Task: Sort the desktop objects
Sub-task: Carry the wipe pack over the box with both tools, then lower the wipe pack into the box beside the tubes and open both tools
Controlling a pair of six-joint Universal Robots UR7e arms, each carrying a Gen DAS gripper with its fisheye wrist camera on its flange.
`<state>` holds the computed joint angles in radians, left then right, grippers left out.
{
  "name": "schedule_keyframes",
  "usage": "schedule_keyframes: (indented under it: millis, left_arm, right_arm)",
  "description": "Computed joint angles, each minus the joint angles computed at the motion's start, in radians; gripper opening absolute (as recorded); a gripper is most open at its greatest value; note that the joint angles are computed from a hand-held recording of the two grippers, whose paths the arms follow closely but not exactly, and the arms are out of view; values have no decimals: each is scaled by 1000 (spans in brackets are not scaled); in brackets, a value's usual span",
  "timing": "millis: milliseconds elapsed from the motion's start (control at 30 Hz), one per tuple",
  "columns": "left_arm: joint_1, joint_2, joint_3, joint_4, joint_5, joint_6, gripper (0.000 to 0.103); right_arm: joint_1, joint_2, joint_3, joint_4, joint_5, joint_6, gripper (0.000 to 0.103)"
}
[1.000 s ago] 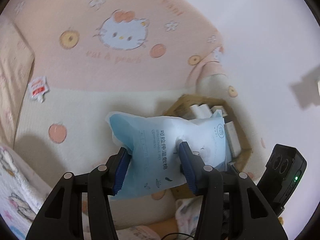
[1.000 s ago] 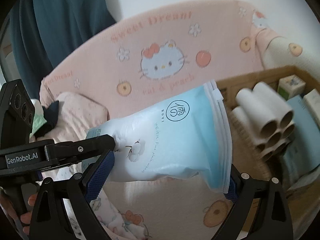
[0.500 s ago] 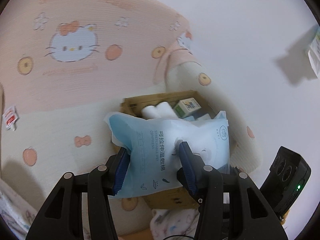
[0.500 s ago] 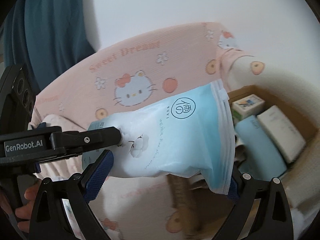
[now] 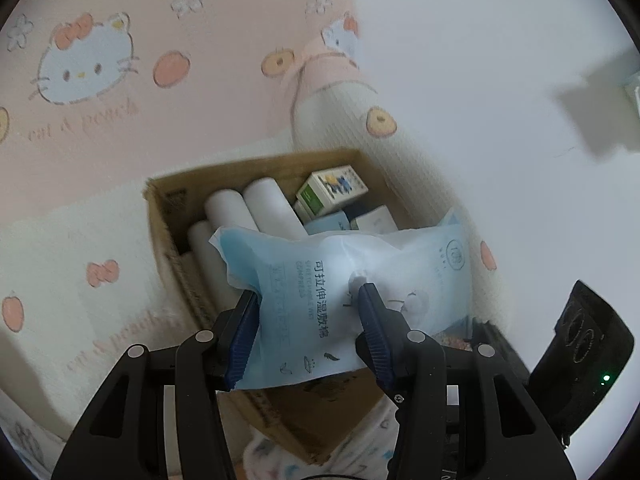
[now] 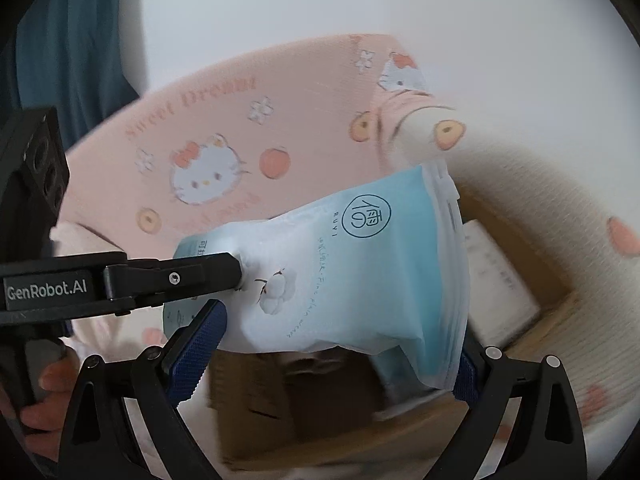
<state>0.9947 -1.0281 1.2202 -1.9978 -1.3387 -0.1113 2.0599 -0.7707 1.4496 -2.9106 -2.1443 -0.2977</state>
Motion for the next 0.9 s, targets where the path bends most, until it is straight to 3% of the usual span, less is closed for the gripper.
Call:
schedule_keyframes:
  millis: [167, 333, 500, 567, 733, 900]
  left_arm:
    - [-9, 25, -2, 39, 23, -24, 53]
    - [-7, 42, -15, 80, 10, -30, 53]
    - [-7, 61, -24, 114, 1, -45, 48]
    - [-9, 72, -30, 135, 17, -57, 43]
    - [0, 79, -37, 188, 4, -65, 36]
    - [-15, 96, -59, 284, 132, -105, 28]
  right_arm:
    - [-11, -2, -56, 168, -65, 14, 97]
    - [-46, -21, -129, 421, -13, 110, 97]
    - [-55, -22, -180, 546, -34, 11, 97]
    - [-59, -10, -220, 617, -46, -66, 97]
    - [-60, 13, -275, 757, -110, -59, 97]
    - [-71, 17, -312, 875, -92, -73, 96]
